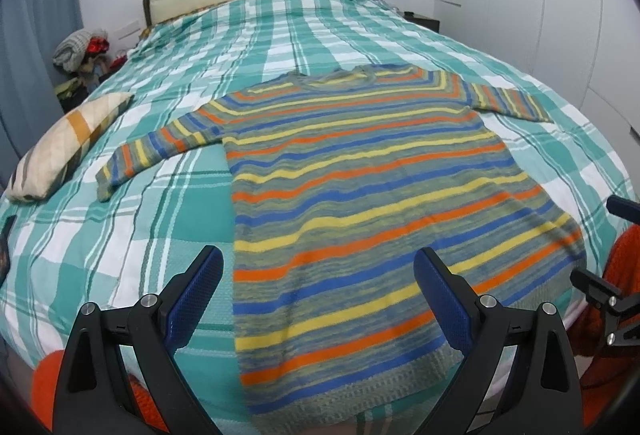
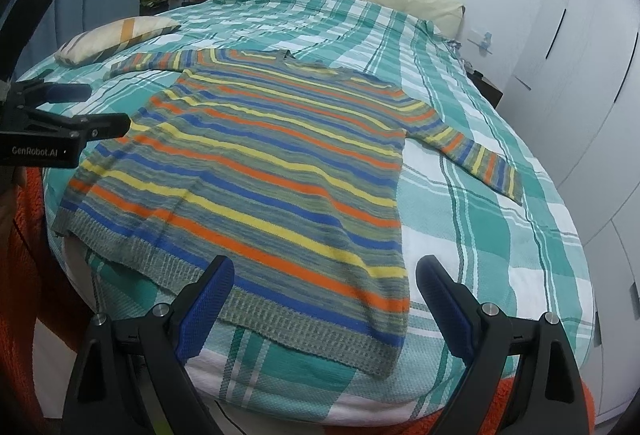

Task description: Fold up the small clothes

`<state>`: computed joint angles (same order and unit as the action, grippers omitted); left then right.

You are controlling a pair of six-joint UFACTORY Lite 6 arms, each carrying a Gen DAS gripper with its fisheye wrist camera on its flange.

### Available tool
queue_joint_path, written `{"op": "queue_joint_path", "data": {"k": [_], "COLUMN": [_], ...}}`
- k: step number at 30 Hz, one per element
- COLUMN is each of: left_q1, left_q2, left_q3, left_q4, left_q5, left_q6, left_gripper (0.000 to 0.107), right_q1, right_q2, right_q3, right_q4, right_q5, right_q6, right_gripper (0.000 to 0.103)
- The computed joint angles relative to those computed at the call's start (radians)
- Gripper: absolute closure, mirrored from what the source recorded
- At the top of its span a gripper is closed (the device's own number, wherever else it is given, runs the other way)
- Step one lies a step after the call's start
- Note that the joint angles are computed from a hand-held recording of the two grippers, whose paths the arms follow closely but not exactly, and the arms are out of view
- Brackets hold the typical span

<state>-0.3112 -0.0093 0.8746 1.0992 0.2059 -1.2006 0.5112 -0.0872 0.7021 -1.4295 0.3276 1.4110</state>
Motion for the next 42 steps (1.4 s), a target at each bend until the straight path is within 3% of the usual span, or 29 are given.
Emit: {"op": "queue_joint_path", "data": {"k": [11,15,18,22,24,27,29,34,36,38,42], "left_q1": [-0.010,-0.061,-0.081,-0.102,-0.111,-0.134,-0.151,-0.134,-0.076,0.011,0.182], "left_q2": [-0.016,-0.042,-0.034,0.018,0.080,0.226,0.290,0.152,0.113,0.159,0.426], "left_q3": [-0.017,-0.039,-0.038,-0.023,0.014,0.106,0.130,0.037,0.042,0.121,0.492], "left_q4": [0.026,0.201,0.198,0.081,-0.069,-0.334,-0.398,-0.248,-0.310,-0.491,-0.835], "left_q5": [-0.014,0.042,0.052,0.035,0.035,0.105,0.145,0.048,0.001,-0.067,-0.068], "left_q6": [-0.018,-0.164,-0.154,-0.032,0.132,0.418,0.489,0.320,0.360,0.547,0.866], "left_gripper": [0.010,0.010,0.007,0.007,0.007,0.007,0.007,0.007,0.007,0.007,0.005], "right_q1": [-0.008,-0.020,-0.043,-0.130,-0.175,-0.208,-0.221,-0.250,-0.269,-0.279,-0.295], "right_q2": [0.006,0.031,0.049,0.079,0.108,0.119,0.119,0.136,0.144,0.164,0.202], "right_q3": [0.002,0.025,0.046,0.073,0.095,0.103,0.103,0.113,0.120,0.137,0.165], "right_q4": [-0.050,-0.041,-0.053,0.009,0.088,0.082,0.063,0.103,0.122,0.155,0.351], "right_q5": [-0.013,-0.011,-0.002,-0.053,-0.092,-0.119,-0.134,-0.177,-0.199,-0.200,-0.214], "right_q6": [0.037,0.021,0.030,-0.003,-0.069,-0.052,-0.032,-0.064,-0.078,-0.108,-0.285], "right_gripper": [0.011,0.011,0.011,0.011,0.011,0.011,0.011,0.011,0.011,0.011,0.011]}}
